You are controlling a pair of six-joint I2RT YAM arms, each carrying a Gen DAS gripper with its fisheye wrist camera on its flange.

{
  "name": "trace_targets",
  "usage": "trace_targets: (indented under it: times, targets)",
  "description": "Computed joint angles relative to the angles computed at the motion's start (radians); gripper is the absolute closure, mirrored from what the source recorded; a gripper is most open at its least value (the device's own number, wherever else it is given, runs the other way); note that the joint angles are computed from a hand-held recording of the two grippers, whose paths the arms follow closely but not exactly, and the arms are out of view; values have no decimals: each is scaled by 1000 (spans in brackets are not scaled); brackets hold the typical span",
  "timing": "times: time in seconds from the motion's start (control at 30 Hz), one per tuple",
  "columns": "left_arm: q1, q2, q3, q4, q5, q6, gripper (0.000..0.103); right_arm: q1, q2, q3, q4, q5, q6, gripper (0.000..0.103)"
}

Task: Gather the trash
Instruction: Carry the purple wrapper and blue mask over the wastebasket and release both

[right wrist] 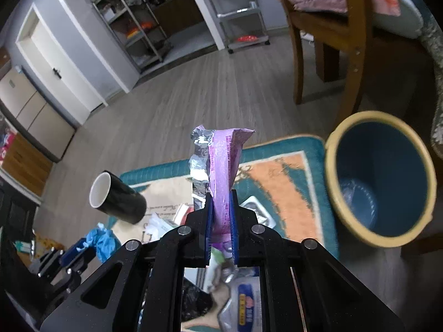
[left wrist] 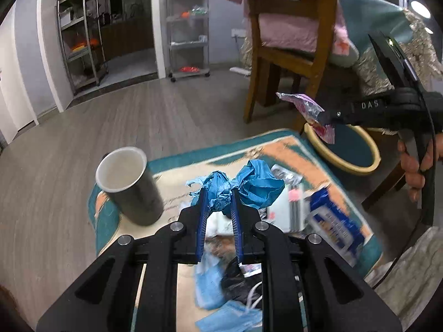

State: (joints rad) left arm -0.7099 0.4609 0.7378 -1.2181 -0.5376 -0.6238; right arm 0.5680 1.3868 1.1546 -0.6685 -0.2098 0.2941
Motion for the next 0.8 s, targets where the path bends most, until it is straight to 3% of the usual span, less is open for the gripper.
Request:
trace_targets:
  times: [0.23,0.47,0.8]
  targets:
    - [-139,184,57,98,-67,-63,87,-149,-103,10,-64,-51,-84,91]
    - [-177,381,125,278,-68,-15,87,-395,-149,42,-120,-140,-228,91]
    - [-154,757,255,585,53,122,87,-707,32,93,-116,-225,-408,91]
